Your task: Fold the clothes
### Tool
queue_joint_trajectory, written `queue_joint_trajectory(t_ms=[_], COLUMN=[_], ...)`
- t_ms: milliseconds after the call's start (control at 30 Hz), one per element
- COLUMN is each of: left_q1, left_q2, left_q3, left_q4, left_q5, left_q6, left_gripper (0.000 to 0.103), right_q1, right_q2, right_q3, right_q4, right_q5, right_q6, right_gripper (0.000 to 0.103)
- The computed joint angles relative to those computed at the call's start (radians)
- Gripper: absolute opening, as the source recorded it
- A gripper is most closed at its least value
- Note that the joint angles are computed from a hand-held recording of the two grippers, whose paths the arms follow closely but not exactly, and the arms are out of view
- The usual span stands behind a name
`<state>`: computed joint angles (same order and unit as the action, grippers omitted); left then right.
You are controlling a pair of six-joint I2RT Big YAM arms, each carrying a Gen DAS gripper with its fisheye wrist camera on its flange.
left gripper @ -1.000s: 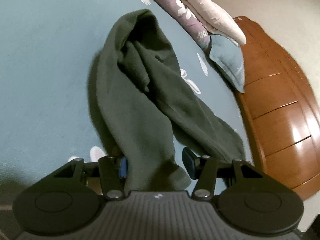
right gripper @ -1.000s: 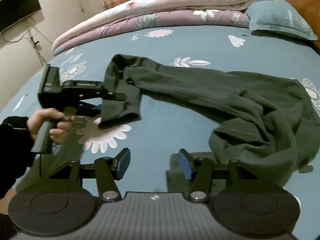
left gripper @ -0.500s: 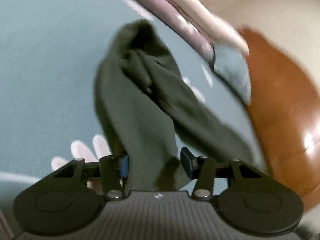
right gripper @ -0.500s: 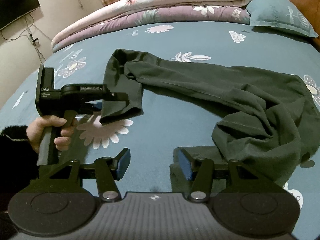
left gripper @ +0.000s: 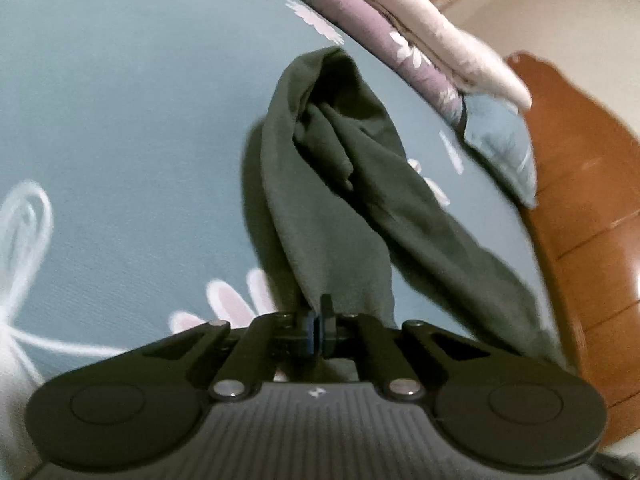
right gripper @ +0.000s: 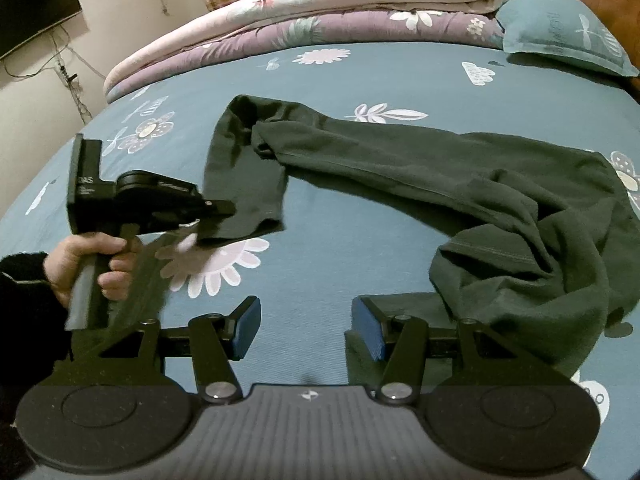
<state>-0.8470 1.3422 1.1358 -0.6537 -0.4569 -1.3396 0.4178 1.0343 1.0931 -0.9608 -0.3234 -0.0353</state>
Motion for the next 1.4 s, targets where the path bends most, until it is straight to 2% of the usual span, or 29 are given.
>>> queue_joint_trajectory(t_ms=[133,200,300,400,567,933,1067,1233,1400], left_q1=[0.008,0.016,0.033,0.059,0.128,0.34,0.401,0.492,0.509], left_q2=[-0.01,-0.022,-0.044,-0.06,-0.099,-0.12,-0.1,-0.078,-0.101], left_q3=[0.057,0.07,0.078,0.078,0.06,0.08,0.117,0.153,0.142], left_q4=[-0.193,-0.268,-0.353,-0.403,-0.434,-0.424,-0.45,-0.484,-0.468], left_q5=[-0.046,-0.075,-0.112,-0.132,-0.113,-0.003,-0.026,-0.004,0.005], left_q6=[0.067,0.098,0.124,0.16,0.209,0.336,0.379,0.365,0.36], left_gripper=[0.0,0.0,0.0,0.0,0.0,0.0,0.001,0.01,0.012], right_q1=[-0.002,0.001,0.008,0.017,0.029,0.036,0.033,0.028,0.025], right_q2=[0.001,0.001,0.004,0.007,0.005,-0.015,-0.021,-0.027,-0.027], right_q3=[-0.001,0.001,0.006,0.01,0.014,0.017,0.018,0.013,0.005], right_q4=[0.002,0.005,0.007,0.008,0.005,-0.019,-0.028,-0.042,-0.049], right_q5=[0.005,0.005,0.005,0.009,0.021,0.075,0.094,0.111,0.11], right_q6=[0.003,0.003,0.0,-0.002,-0.003,0.006,0.01,0.019,0.021], right_gripper=[0.058,0.059,0.059,0.059,0.058,0.059,0.059,0.058,0.059])
